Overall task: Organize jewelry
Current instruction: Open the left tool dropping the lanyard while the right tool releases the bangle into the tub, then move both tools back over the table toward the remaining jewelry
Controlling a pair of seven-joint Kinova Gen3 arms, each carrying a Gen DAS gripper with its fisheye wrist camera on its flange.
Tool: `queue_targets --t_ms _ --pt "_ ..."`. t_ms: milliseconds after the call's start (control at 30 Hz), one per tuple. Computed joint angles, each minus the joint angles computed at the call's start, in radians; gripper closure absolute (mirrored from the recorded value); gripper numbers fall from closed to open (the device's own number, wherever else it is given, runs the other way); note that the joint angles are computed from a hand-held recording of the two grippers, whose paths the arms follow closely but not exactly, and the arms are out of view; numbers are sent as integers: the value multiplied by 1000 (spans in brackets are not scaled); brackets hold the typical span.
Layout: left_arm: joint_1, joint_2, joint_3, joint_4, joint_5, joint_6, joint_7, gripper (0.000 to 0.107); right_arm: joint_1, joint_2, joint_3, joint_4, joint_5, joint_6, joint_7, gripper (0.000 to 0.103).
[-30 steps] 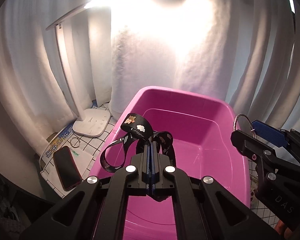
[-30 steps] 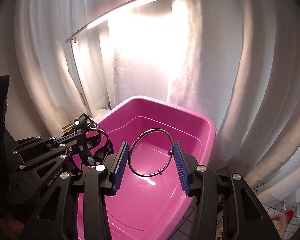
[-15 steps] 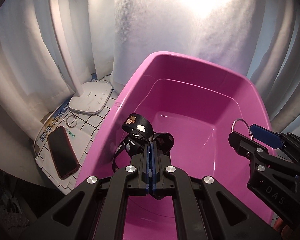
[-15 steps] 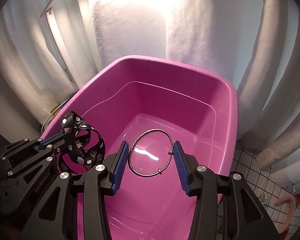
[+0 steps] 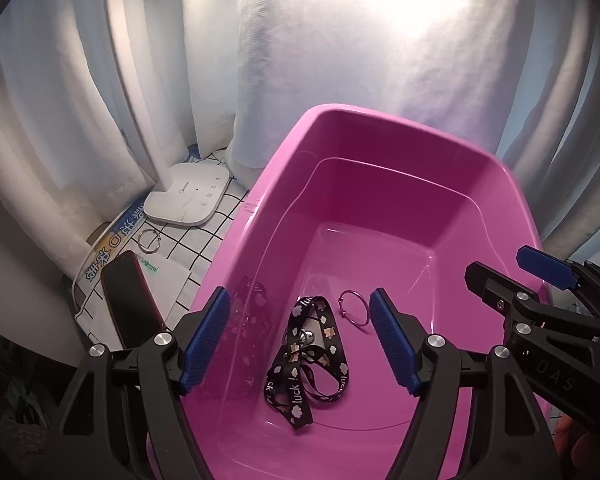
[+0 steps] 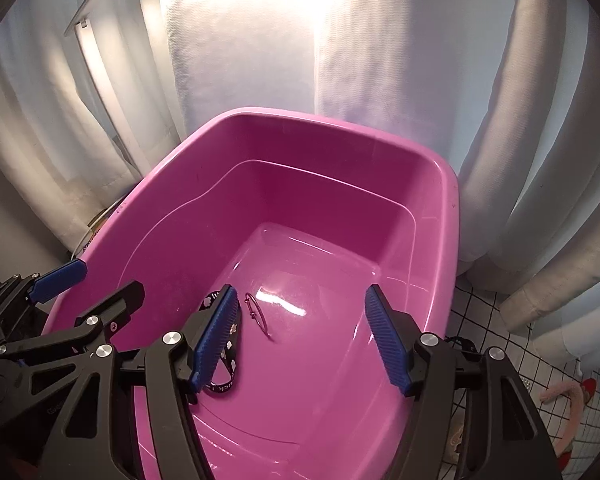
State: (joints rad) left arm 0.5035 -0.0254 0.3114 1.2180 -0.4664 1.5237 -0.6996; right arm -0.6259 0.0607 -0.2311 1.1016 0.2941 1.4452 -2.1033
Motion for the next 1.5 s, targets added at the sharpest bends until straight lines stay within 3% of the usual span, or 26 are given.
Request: queue_targets --t_ms 100,233,467,600,733,1033,1200,1333,1500 --pt "3 -11 9 0 -14 2 24 24 11 -31 1 18 -7 -20 -11 40" --pt "-8 -36 16 -2 -16 -10 34 21 33 -79 -13 37 3 -36 -29 40" --pt "-40 -55 50 -53 -32 7 50 20 122 -193 -35 65 -23 -51 -43 39" --pt "-14 -38 93 -94 -72 35 82 20 186 -272 -53 101 -24 -52 -45 39" --pt "67 -6 139 -124 -127 44 121 20 247 -371 -34 155 -52 -44 -13 39" --pt "355 94 211 -170 -261 27 261 19 378 -605 84 298 -119 60 82 38" --pt "464 130 192 -161 -269 17 322 19 432 -687 120 426 -189 93 115 38" --pt "514 123 150 -109 -238 -10 389 19 461 -718 144 581 -284 62 124 38" --pt "578 135 128 -70 -242 -17 420 19 498 -714 94 740 -370 -2 129 38"
